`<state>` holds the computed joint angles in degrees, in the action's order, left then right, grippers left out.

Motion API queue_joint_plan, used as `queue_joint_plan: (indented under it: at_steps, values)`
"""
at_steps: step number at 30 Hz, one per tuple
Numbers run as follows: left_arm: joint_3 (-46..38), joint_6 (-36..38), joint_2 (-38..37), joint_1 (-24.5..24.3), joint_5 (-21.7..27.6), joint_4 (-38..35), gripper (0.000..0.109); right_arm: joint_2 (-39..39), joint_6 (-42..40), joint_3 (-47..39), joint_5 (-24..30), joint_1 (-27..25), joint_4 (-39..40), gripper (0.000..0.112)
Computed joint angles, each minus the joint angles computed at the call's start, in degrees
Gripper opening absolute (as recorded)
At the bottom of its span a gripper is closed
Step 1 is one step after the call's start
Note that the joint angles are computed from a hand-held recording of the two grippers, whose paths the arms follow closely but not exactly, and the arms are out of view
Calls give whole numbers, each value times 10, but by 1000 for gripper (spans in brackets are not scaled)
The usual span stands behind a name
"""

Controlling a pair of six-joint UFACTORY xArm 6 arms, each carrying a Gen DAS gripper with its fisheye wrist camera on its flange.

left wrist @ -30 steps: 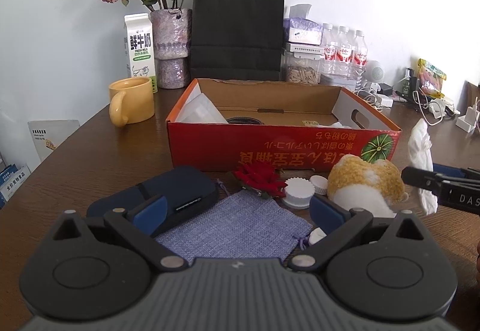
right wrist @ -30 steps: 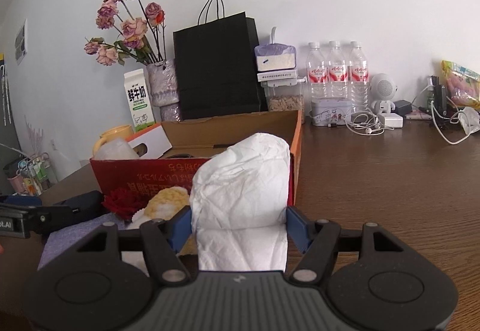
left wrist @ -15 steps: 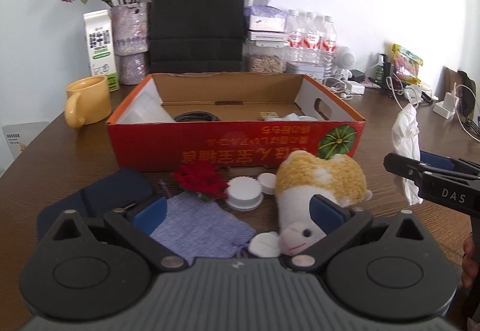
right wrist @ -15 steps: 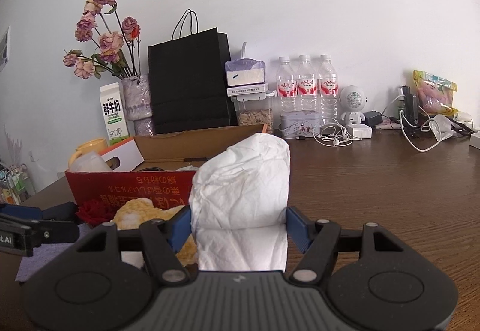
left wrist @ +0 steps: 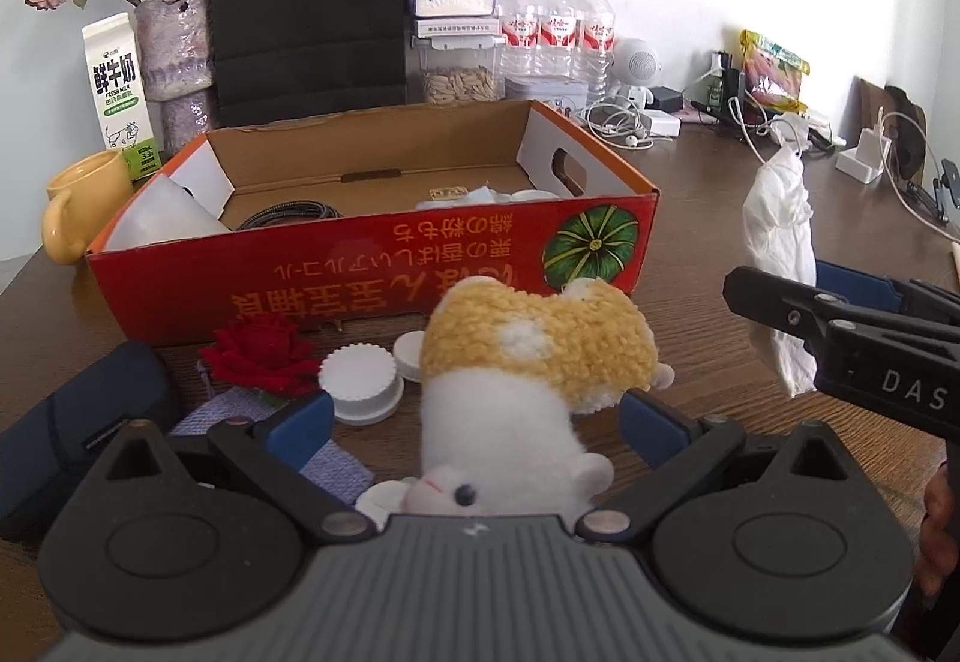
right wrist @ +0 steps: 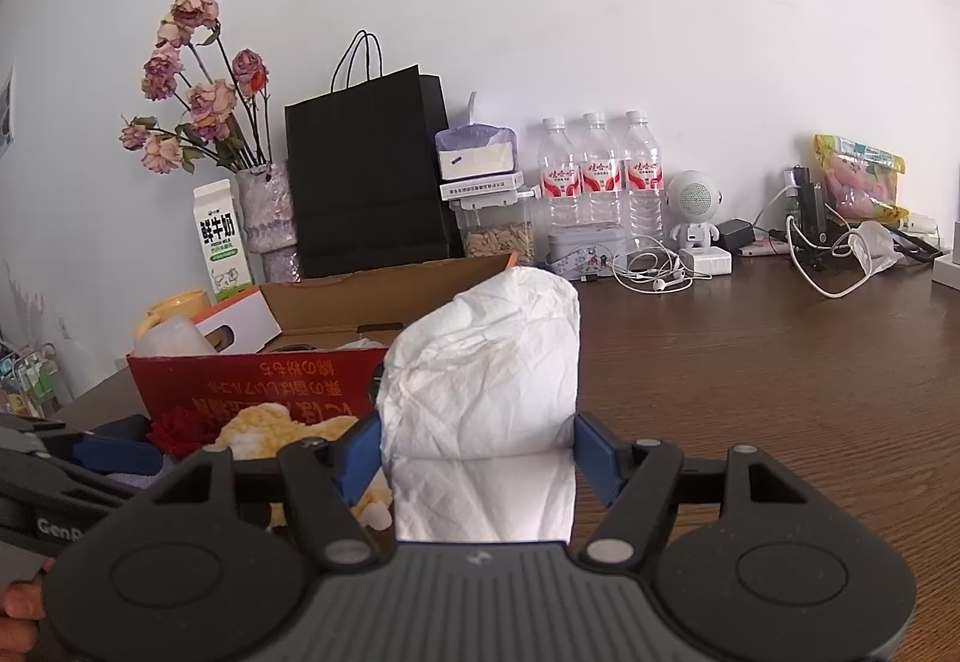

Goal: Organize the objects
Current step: 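Grasp the white tissue with the right tool while the left tool grasps the plush toy, then carry the tissue and plush toy with both tools over the box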

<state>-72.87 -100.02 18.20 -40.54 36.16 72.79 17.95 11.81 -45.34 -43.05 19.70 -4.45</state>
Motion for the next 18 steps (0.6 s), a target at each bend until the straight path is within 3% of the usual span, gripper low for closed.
queue_joint_plan:
  at_steps: [11, 13, 15, 17, 18]
  values:
    - [-27, 8, 30, -2, 15, -17, 101, 1, 7, -1, 2, -3, -12, 67]
    - [-27, 8, 31, -1, 11, -15, 95, 0, 2, -1, 3, -1, -8, 68]
    - [-29, 14, 33, 0, 4, -20, 72, 0, 0, -1, 3, 0, -6, 68]
    - [-26, 16, 34, 4, -10, -26, 59, 0, -1, -1, 3, 1, -5, 68]
    - [-24, 9, 32, 3, -7, -20, 58, 0, -1, -1, 3, 1, -5, 68]
